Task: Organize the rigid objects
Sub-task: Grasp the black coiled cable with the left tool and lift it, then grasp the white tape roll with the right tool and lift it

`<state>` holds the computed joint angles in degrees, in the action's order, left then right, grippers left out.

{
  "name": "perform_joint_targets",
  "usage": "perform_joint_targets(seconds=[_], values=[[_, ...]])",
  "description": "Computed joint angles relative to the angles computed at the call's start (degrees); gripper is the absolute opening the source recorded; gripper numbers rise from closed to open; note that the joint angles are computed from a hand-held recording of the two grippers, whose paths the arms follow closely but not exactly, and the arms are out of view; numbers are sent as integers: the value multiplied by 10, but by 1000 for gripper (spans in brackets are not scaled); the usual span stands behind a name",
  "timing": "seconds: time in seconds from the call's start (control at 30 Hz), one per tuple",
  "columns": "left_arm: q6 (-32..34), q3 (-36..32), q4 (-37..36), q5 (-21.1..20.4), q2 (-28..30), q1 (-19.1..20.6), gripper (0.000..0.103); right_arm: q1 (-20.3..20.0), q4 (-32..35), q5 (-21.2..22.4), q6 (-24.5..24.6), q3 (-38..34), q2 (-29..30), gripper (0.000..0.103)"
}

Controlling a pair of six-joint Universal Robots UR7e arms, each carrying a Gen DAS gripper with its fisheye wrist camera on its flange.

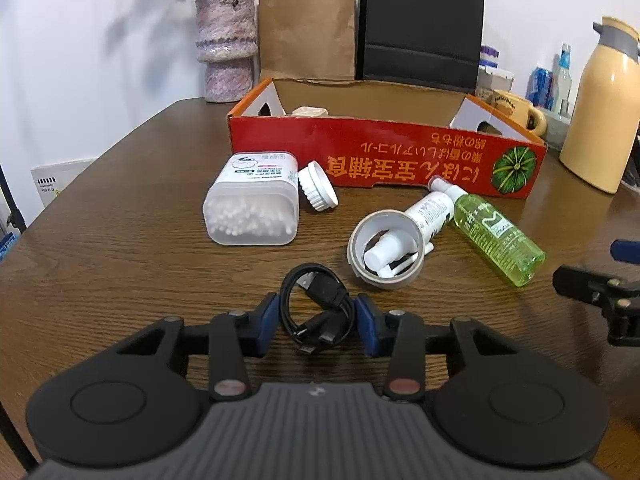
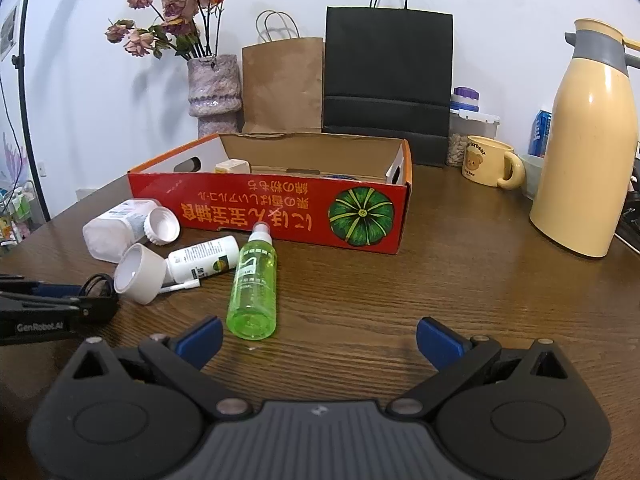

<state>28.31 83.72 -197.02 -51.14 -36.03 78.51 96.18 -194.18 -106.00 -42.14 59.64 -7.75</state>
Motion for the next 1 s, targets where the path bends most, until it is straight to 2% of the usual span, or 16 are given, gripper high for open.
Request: perform_joint_targets(seconds=[0.47, 0.83, 1.0], values=[[2, 14, -35, -11, -17, 6, 38, 8, 2, 8, -10, -7, 9, 103], [15, 25, -79, -15, -37, 17, 38, 35, 16, 15, -61, -49, 47, 103], [15, 31, -89, -17, -46, 23, 38, 46, 27, 20, -84, -90, 77, 103]])
